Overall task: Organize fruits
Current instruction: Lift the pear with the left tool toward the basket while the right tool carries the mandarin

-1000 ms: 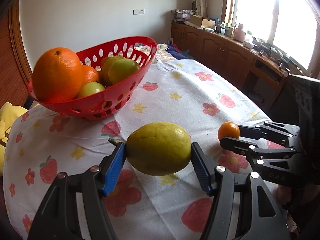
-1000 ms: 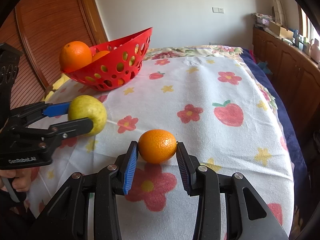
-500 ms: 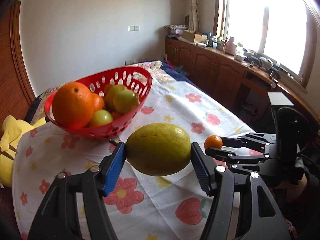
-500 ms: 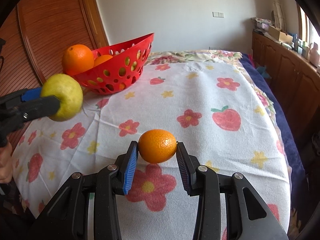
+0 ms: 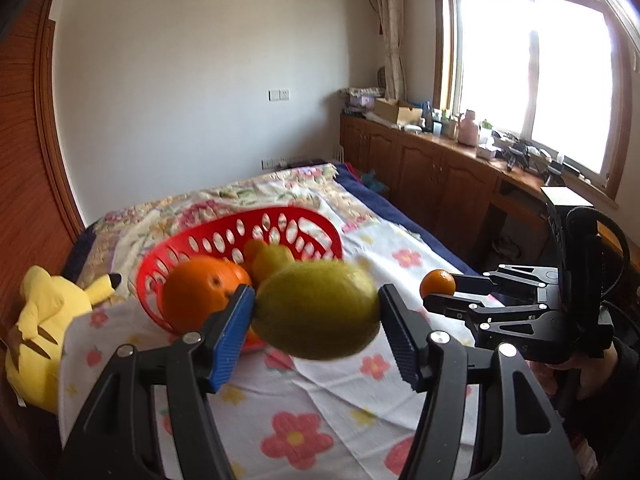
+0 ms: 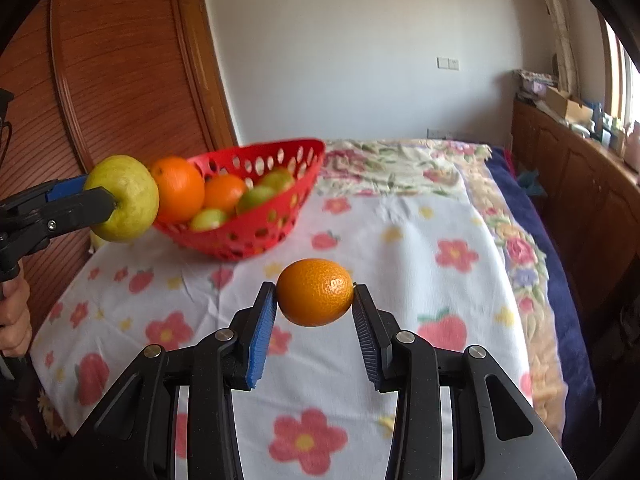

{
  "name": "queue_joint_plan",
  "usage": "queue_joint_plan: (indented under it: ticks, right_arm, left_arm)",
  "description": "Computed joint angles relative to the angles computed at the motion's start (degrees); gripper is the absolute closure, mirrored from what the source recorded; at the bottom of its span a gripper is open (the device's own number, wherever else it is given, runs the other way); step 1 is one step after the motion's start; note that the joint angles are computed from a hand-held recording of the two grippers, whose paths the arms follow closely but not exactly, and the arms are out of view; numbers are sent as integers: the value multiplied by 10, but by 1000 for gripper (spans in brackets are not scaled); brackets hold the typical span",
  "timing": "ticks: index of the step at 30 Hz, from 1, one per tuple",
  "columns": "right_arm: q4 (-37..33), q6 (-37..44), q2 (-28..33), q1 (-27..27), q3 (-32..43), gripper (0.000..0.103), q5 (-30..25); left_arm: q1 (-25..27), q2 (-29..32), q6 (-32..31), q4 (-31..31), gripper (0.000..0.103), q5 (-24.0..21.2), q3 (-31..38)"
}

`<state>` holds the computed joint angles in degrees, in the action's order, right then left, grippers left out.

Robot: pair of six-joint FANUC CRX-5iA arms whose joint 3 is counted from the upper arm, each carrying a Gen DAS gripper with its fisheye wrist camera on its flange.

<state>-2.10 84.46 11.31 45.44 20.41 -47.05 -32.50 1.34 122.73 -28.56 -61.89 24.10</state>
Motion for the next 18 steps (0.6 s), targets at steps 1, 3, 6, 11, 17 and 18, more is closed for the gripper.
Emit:
queue_joint_plan:
  ticks: [1, 3, 6, 11, 17, 18]
  right_arm:
    - [-1, 1, 5, 1, 10, 64, -2]
    - [-1, 6, 17, 5, 32, 64, -4]
    - [1, 4, 41, 13, 68, 64, -15]
    - [-52, 25, 58, 16, 88, 64, -30]
    - [-68, 26, 41, 25, 42, 64, -33]
    - [-72, 26, 39, 24, 37, 64, -33]
  left_arm:
    - [5, -1, -9, 1, 80, 2, 3]
    - [19, -3, -20, 11, 88, 8, 6]
    - [36, 11, -64, 32, 90, -10, 15]
    - [41, -25, -31, 46, 88, -11, -59]
    - [35, -74, 20, 61, 77, -36, -141]
    - [33, -79, 23, 58, 71, -37, -148]
